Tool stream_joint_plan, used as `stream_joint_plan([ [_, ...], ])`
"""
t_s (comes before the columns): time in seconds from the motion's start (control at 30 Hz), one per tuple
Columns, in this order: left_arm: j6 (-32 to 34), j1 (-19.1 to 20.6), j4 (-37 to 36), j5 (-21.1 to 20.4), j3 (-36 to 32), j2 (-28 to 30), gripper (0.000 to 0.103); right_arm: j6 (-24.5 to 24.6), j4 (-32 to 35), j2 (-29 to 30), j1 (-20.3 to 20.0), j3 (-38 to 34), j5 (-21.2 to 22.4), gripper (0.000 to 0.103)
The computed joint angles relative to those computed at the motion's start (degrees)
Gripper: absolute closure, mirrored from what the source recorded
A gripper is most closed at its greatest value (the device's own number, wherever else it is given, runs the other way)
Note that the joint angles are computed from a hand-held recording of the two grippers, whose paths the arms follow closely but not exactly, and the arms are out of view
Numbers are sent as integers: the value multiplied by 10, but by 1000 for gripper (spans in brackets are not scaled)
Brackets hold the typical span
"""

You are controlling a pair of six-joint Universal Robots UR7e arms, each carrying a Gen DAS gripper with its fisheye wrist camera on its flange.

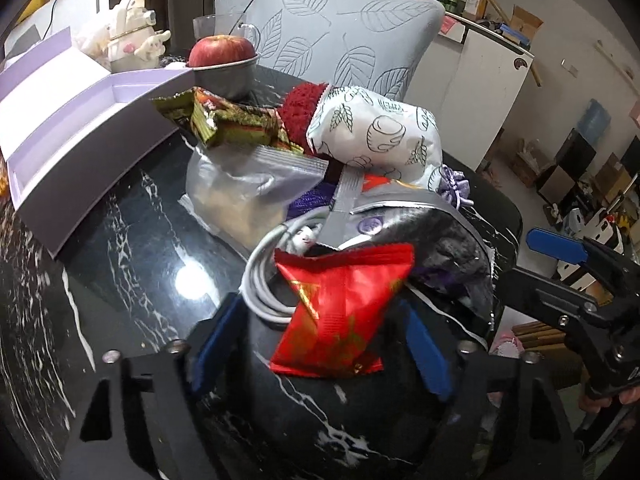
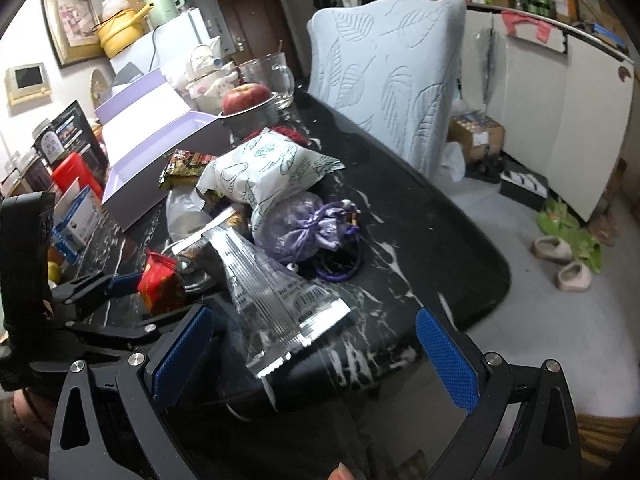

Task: Organize soft objects
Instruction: 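Grasp the red snack packet with the left gripper while the right gripper grasps the silver foil packet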

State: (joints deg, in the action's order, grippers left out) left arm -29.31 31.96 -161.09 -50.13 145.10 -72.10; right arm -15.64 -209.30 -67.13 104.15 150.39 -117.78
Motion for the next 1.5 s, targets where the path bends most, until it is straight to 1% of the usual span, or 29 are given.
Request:
stream_joint_plan([
  [0.07, 6, 1, -5, 4, -1, 2, 49, -7, 8, 5, -3, -8, 6, 0],
  [0.2, 10, 4, -1, 8, 2, -8, 61, -19, 30, 17, -9, -23, 22, 0],
  [0.27, 10, 6, 3, 5, 3, -16, 66, -25, 37, 22, -13, -29, 30, 0],
  [0.37, 4, 4, 13, 5, 7, -27, 68, -34, 40, 32, -12, -37, 35, 0],
  [0.4, 0, 1, 18, 9, 10, -32, 68, -35, 41, 36, -12, -39, 35, 2],
  [0.43, -5, -2, 26, 14, 12, -39, 68, -34, 45, 38, -11, -41, 34, 7],
  [0.47, -10, -4, 32, 17, 15, -45, 68, -33, 48, 41, -10, -43, 33, 9],
  [0.57, -23, -2, 50, 22, 19, -67, 68, -39, 42, 53, 1, -45, 16, 20],
  [0.63, -40, -7, 63, 29, 28, -84, 70, -44, 46, 57, 10, -46, 7, 32],
  [0.67, -48, -9, 71, 32, 31, -92, 70, -45, 44, 60, 14, -45, 4, 36],
  [0.7, -56, -10, 77, 35, 35, -100, 70, -46, 42, 61, 17, -44, 1, 46],
  [0.83, -87, -19, 114, 42, 44, -128, 70, -46, 33, 68, 30, -34, -4, 51],
  [1.0, -123, -32, 166, 43, 54, -165, 70, -37, 36, 74, 46, -27, -10, 51],
  [1.03, -129, -34, 176, 42, 55, -171, 70, -37, 38, 74, 49, -26, -11, 49],
  [1.1, -129, -32, 181, 38, 56, -175, 70, -36, 36, 79, 54, -27, -17, 49],
  [1.17, -130, -26, 177, 33, 57, -176, 69, -41, 36, 85, 56, -31, -20, 46],
  [1.2, -132, -23, 176, 29, 55, -175, 69, -42, 37, 88, 56, -34, -20, 44],
  [1.3, -125, -25, 182, 40, 50, -161, 69, -40, 47, 91, 57, -42, -21, 30],
  [1.47, -119, -30, 186, 59, 46, -145, 69, -52, 43, 101, 54, -52, -9, 31],
  [1.5, -117, -29, 183, 60, 46, -144, 69, -55, 39, 104, 54, -53, -9, 40],
])
